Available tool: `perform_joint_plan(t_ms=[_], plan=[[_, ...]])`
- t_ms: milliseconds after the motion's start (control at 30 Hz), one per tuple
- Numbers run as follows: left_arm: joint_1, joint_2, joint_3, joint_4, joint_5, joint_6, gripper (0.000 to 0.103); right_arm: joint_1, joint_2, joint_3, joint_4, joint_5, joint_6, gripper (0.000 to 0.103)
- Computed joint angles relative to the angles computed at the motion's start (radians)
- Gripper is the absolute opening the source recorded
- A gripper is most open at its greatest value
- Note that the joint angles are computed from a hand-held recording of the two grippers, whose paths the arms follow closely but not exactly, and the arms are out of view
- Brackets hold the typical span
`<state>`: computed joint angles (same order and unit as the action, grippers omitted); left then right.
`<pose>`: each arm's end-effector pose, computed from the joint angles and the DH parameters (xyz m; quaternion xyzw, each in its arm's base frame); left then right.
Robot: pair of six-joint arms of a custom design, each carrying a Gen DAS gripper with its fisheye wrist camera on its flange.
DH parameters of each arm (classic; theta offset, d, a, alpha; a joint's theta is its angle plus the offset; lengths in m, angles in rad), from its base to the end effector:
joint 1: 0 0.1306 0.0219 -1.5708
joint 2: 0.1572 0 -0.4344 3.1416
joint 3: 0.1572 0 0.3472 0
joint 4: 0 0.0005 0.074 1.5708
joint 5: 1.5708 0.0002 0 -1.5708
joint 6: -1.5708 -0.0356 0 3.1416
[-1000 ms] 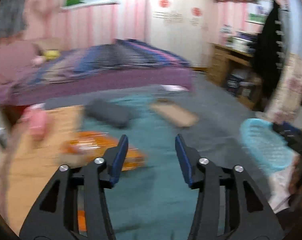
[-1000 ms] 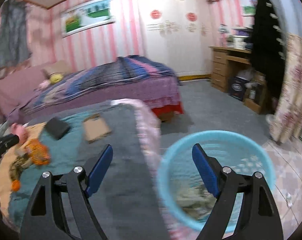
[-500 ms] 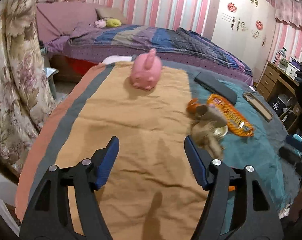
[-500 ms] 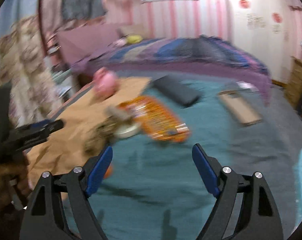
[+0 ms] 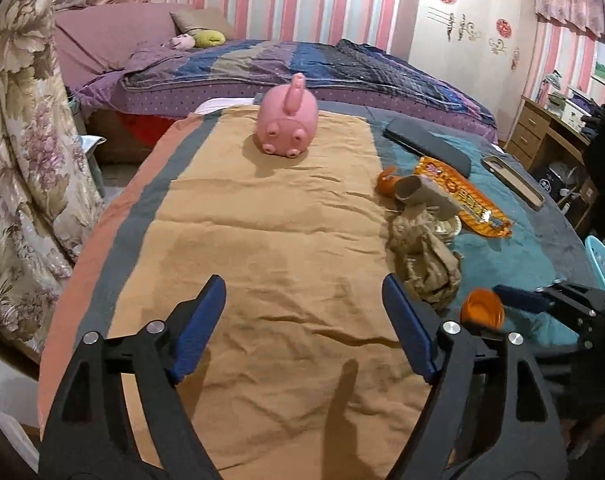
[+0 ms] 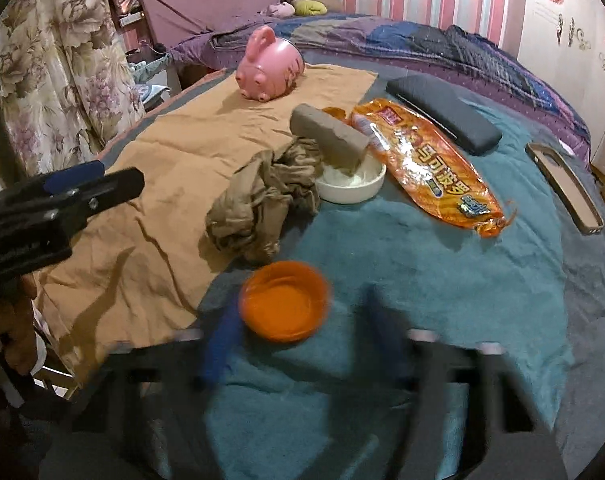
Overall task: Collect trash
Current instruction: 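Return to the bed and grasp the orange bowl with the right tool, then grasp the crumpled brown paper with the left tool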
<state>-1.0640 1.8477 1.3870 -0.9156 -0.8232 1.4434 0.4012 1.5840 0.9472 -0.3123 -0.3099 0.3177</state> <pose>0.2818 -0.4548 0.2740 -0.2101 0.8885 0.0396 0.4061 0.3986 0.1803 0.2644 -0.3751 0.8639 0.1594 0.2958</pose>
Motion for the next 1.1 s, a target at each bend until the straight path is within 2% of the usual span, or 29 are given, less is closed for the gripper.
perform_joint_plan(t_ms=[133, 267, 367, 500, 533, 567, 600, 667, 733, 900, 1100], plan=[[0.004, 0.019, 0.032, 0.045, 0.007, -0.078, 0.081, -0.051, -0.012, -0.002, 0.043, -0.045, -0.059, 0.040], [0.023, 0.048, 0.075, 0.136, 0.053, -0.194, 0.082, -0.101, -0.017, 0.010, 0.069, -0.069, -0.111, 0.040], [0.033, 0.085, 0.136, 0.135, 0.078, -0.263, 0.082, -0.129, -0.011, 0.031, 0.043, -0.088, -0.115, 0.040], [0.051, 0.127, 0.200, 0.117, 0.129, -0.293, 0.080, -0.151, -0.019, 0.039, 0.034, -0.094, -0.096, 0.040], [0.057, 0.141, 0.220, 0.096, 0.152, -0.297, 0.075, -0.160, -0.020, 0.042, 0.030, -0.096, -0.090, 0.040], [0.064, 0.148, 0.226, 0.100, 0.182, -0.311, 0.053, -0.168, -0.019, 0.046, 0.027, -0.100, -0.088, 0.040], [0.071, 0.149, 0.222, 0.122, 0.221, -0.336, 0.041, -0.178, -0.020, 0.049, 0.022, -0.106, -0.086, 0.040], [0.066, 0.127, 0.187, 0.182, 0.215, -0.355, 0.040, -0.191, -0.022, 0.050, 0.023, -0.112, -0.085, 0.040], [0.049, 0.101, 0.158, 0.227, 0.167, -0.348, 0.040, -0.209, -0.025, 0.052, 0.021, -0.124, -0.084, 0.040], [0.014, 0.096, 0.180, 0.202, 0.076, -0.318, 0.040, -0.250, -0.033, 0.052, 0.028, -0.142, -0.081, 0.040], [0.014, 0.129, 0.240, 0.171, 0.074, -0.335, 0.040, -0.289, -0.046, 0.045, 0.042, -0.160, -0.070, 0.040]])
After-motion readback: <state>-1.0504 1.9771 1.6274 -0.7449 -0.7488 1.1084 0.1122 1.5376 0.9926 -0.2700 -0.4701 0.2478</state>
